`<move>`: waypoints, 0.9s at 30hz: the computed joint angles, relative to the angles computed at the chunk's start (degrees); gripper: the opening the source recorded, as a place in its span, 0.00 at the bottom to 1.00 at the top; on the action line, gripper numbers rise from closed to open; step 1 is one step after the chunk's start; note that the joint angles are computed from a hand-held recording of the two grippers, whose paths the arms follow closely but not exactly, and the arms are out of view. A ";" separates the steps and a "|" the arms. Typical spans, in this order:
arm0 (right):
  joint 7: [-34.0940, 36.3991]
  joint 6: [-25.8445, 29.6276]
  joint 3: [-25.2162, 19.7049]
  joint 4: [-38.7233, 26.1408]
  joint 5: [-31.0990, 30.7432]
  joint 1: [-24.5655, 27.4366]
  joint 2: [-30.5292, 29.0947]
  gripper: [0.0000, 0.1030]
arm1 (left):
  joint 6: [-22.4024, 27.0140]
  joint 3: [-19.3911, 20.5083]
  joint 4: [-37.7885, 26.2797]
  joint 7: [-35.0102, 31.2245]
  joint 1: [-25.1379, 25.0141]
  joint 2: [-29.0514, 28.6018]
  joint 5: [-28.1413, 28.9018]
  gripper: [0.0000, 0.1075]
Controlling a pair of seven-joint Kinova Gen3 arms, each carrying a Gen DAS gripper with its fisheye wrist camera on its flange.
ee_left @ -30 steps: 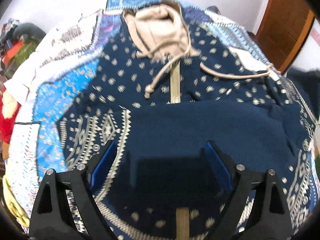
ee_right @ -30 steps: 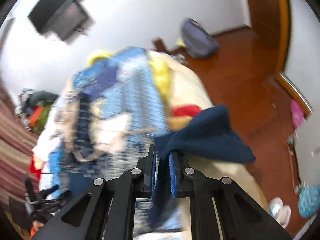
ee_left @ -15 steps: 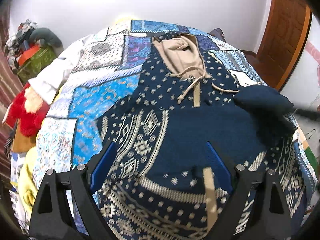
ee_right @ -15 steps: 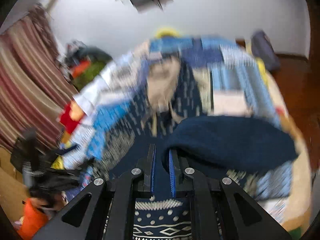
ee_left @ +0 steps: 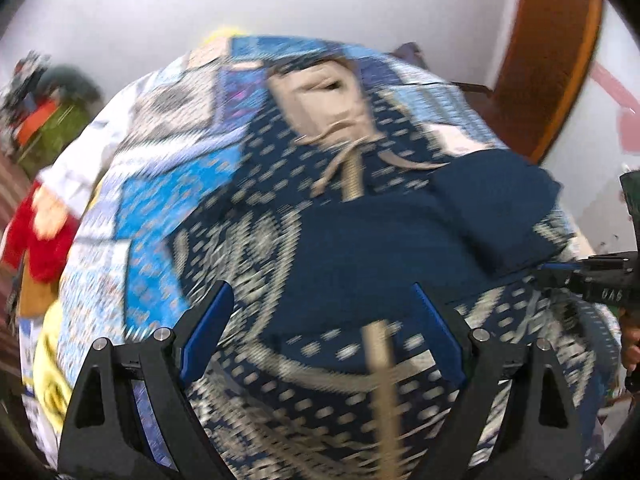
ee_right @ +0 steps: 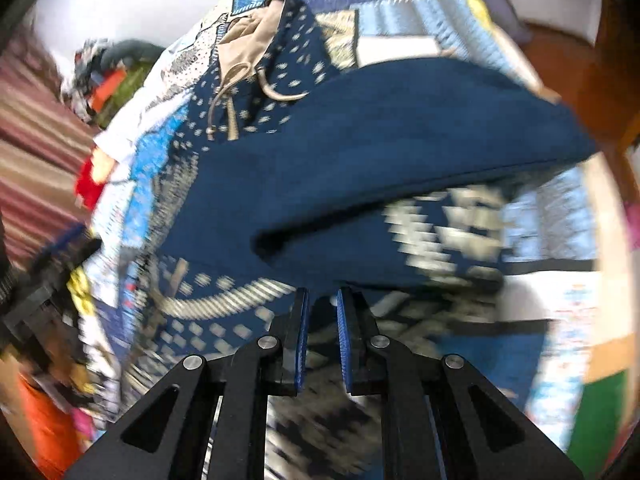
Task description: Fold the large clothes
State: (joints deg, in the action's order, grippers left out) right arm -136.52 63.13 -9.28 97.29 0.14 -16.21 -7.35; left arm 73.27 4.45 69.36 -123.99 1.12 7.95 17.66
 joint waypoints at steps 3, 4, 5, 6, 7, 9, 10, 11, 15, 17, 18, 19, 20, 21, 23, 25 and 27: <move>-2.56 2.08 -0.89 1.85 4.46 1.39 -5.31 0.10 | 0.66 2.47 -2.59 0.58 3.64 0.74 -0.78 0.84; -3.62 2.72 -0.98 2.46 5.50 2.37 -7.21 0.10 | 0.99 3.33 -3.82 1.38 5.44 1.40 -1.64 0.84; -3.88 3.25 -0.72 2.95 5.84 3.28 -8.80 0.10 | 1.23 3.77 -4.54 1.93 6.70 1.83 -2.21 0.84; -4.33 3.97 -0.54 3.42 6.43 4.44 -10.65 0.10 | 1.85 4.54 -6.03 2.90 8.56 2.81 -3.08 0.84; -4.73 4.67 -0.57 3.78 7.18 5.70 -12.25 0.10 | 2.84 5.60 -8.15 4.19 11.07 4.37 -4.09 0.84; -5.51 6.55 -1.28 4.12 9.10 8.32 -14.56 0.10 | 4.18 6.78 -11.25 5.86 15.06 6.92 -5.72 0.84; -5.72 7.89 -1.66 4.10 10.16 9.57 -15.32 0.10 | 4.70 7.18 -12.65 6.56 17.19 8.21 -6.77 0.84; -5.94 9.21 -2.07 4.08 11.28 10.79 -15.91 0.10 | 5.07 7.45 -13.83 7.45 19.44 9.46 -7.96 0.84; -4.93 10.55 -0.51 5.94 11.75 13.25 -18.54 0.10 | 7.61 7.84 -18.58 9.79 27.06 15.06 -11.48 0.84; -3.86 9.96 1.05 7.28 10.31 13.87 -19.48 0.10 | 9.90 7.67 -21.52 10.51 30.31 18.32 -13.09 0.84; -3.27 9.66 1.81 8.08 9.58 14.20 -19.81 0.10 | 11.04 7.37 -23.05 10.91 31.75 19.97 -13.85 0.84; -2.87 9.48 2.20 8.79 8.98 14.59 -20.01 0.10 | 11.48 6.59 -24.10 12.10 33.42 21.19 -15.09 0.84; -2.89 9.52 1.89 9.37 8.49 15.01 -20.30 0.10 | 11.44 6.06 -24.42 12.85 34.27 21.68 -15.69 0.82; -2.68 9.30 1.88 9.96 8.02 15.27 -20.36 0.10 | 10.77 5.59 -24.56 13.83 35.02 22.33 -16.16 0.79; -2.27 8.81 1.58 10.78 7.52 15.64 -20.15 0.10 | 7.74 4.77 -22.99 14.50 35.99 21.89 -17.56 0.55; -2.13 8.37 1.00 11.31 7.38 15.87 -19.66 0.10 | 4.89 4.56 -21.37 14.54 36.12 20.64 -18.57 0.25; -2.03 8.02 0.43 11.32 7.41 15.86 -19.09 0.10 | 4.00 5.18 -21.24 14.04 34.56 19.57 -17.42 0.06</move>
